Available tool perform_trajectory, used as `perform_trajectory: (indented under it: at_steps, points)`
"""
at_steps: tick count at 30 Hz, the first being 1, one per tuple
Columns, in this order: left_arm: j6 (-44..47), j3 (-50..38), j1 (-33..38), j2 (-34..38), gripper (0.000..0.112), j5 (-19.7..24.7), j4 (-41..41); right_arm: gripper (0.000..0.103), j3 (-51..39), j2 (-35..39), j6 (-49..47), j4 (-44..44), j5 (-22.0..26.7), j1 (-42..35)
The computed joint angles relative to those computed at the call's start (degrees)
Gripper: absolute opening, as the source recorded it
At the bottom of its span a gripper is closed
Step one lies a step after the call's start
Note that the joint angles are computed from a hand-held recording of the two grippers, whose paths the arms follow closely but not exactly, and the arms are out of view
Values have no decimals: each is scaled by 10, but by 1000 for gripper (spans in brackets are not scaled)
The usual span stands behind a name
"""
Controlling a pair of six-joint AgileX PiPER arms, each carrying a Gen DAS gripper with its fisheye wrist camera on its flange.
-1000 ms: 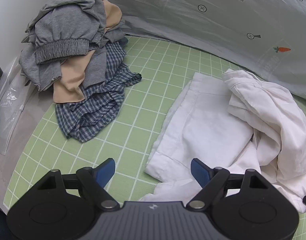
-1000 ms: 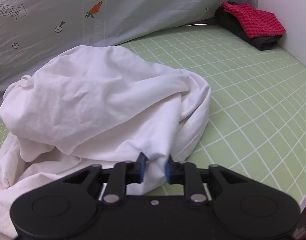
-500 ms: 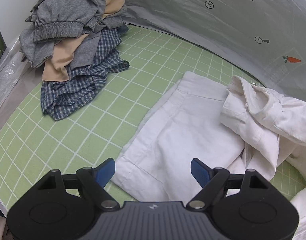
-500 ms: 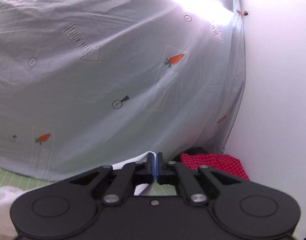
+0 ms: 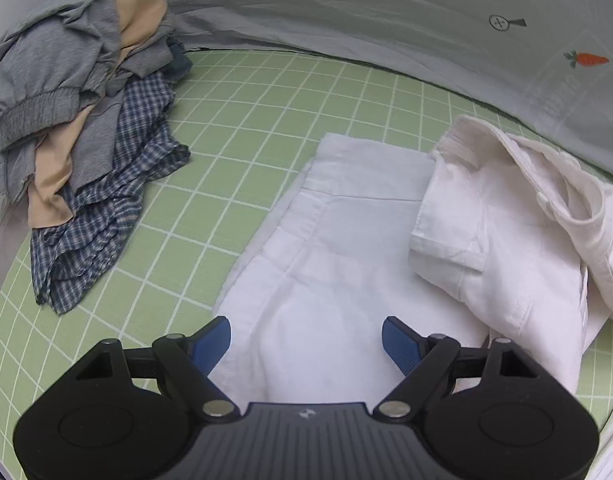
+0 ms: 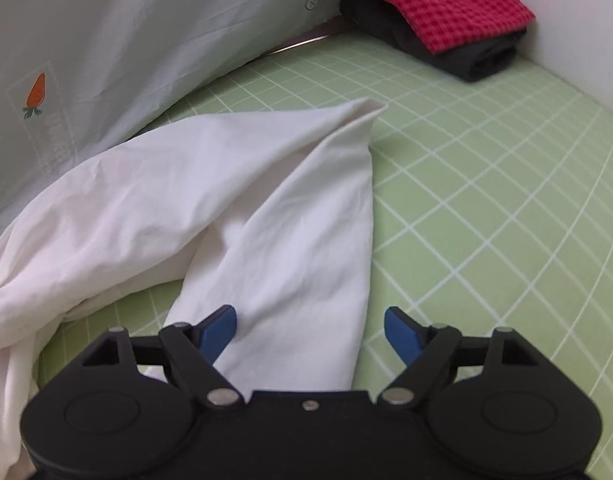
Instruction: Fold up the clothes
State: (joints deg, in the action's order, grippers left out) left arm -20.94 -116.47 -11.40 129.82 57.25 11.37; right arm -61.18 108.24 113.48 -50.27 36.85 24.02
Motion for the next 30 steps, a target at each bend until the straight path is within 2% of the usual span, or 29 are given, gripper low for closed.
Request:
perform_trajectory:
  at_steps: [4,5,7,8,9,11,13,15,16,18,19,20,21,24,27,30]
  points:
    - [7,1,-1,5,83,4,-4,87,-6,15,-12,-2,-23,2]
    - [7,1,-1,6,83,3,-3,82,-8,16,-22,-5,-26,0]
    - [0,-4,0,8,83,5,3,62,-16,18,-55,-7,-35,-7]
    - [-6,-8,0,11,83,8,6,37,-20,19,-88,-2,-48,-17]
    - [-11,-11,1,12,83,10,6,28,-30,23,-135,12,-60,-30]
    - [-19,-16,2,13,83,12,7,22,-56,33,-228,42,-76,-58]
    - [-23,-15,2,10,83,9,11,20,-99,54,-284,22,-57,-84]
    - [-29,-14,1,5,83,2,17,19,-158,83,-287,-38,12,-99]
    - [-30,-14,1,3,83,0,18,19,-195,102,-269,-82,67,-106]
    - [-32,-12,2,-2,83,-6,14,24,-264,132,-247,-124,164,-123]
    - [-31,-12,2,-4,83,-8,10,28,-286,135,-246,-118,185,-132]
    - [-31,-11,2,-5,83,-10,6,40,-293,130,-246,-106,189,-137]
    - [-29,-11,1,-5,83,-11,3,55,-287,119,-253,-88,179,-139]
    - [-24,-14,-1,-3,83,-4,-7,78,-219,82,-249,-72,133,-107]
    - [-20,25,0,-26,83,-19,-19,93,-167,65,-257,-34,106,-45]
    - [-18,89,0,-64,83,-40,-13,98,-161,71,-250,29,88,22]
